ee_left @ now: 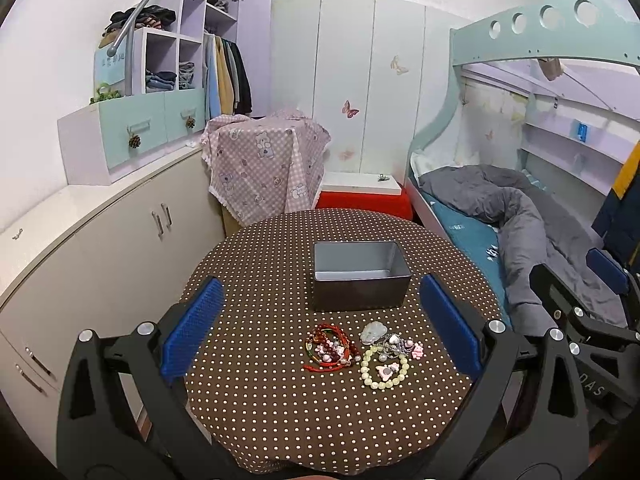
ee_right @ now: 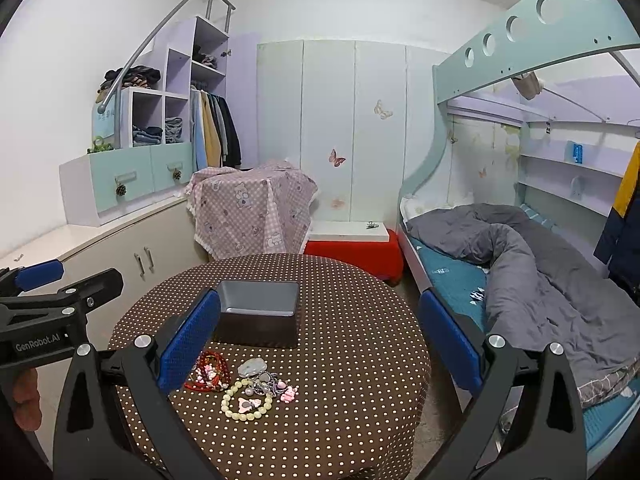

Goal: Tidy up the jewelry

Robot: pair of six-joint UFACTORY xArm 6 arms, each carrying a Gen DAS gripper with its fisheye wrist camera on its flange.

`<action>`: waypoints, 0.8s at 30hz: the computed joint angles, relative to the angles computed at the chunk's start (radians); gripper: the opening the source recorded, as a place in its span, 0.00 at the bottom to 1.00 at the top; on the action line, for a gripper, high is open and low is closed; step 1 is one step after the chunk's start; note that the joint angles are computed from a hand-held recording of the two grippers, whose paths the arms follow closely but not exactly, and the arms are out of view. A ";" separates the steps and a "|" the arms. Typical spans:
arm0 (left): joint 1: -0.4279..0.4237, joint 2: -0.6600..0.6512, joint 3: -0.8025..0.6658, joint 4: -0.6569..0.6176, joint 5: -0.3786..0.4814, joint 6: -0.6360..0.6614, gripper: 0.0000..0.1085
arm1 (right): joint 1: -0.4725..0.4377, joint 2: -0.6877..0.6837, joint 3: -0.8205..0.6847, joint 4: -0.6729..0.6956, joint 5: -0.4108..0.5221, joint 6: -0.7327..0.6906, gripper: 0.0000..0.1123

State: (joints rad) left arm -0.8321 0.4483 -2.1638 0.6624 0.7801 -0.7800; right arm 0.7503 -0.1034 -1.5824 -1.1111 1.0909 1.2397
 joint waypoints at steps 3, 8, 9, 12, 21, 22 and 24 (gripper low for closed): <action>-0.002 -0.008 0.011 0.011 -0.004 -0.009 0.89 | 0.001 -0.002 0.001 0.000 0.000 0.001 0.85; -0.005 -0.026 0.038 0.032 -0.016 -0.026 0.89 | 0.000 -0.002 0.002 0.001 -0.002 -0.003 0.85; -0.004 -0.026 0.037 0.031 -0.016 -0.025 0.89 | 0.000 -0.002 0.003 0.002 -0.002 -0.003 0.85; -0.003 -0.026 0.037 0.028 -0.014 -0.022 0.89 | 0.006 -0.007 0.005 -0.001 0.003 -0.002 0.85; -0.001 -0.034 0.056 0.018 -0.014 -0.023 0.89 | 0.011 -0.003 -0.001 0.001 0.013 -0.003 0.85; 0.000 -0.036 0.060 0.017 -0.016 -0.022 0.89 | 0.011 0.001 -0.005 0.003 0.016 -0.005 0.85; 0.001 -0.038 0.064 0.016 -0.019 -0.022 0.89 | 0.012 0.002 -0.010 0.007 0.021 -0.013 0.85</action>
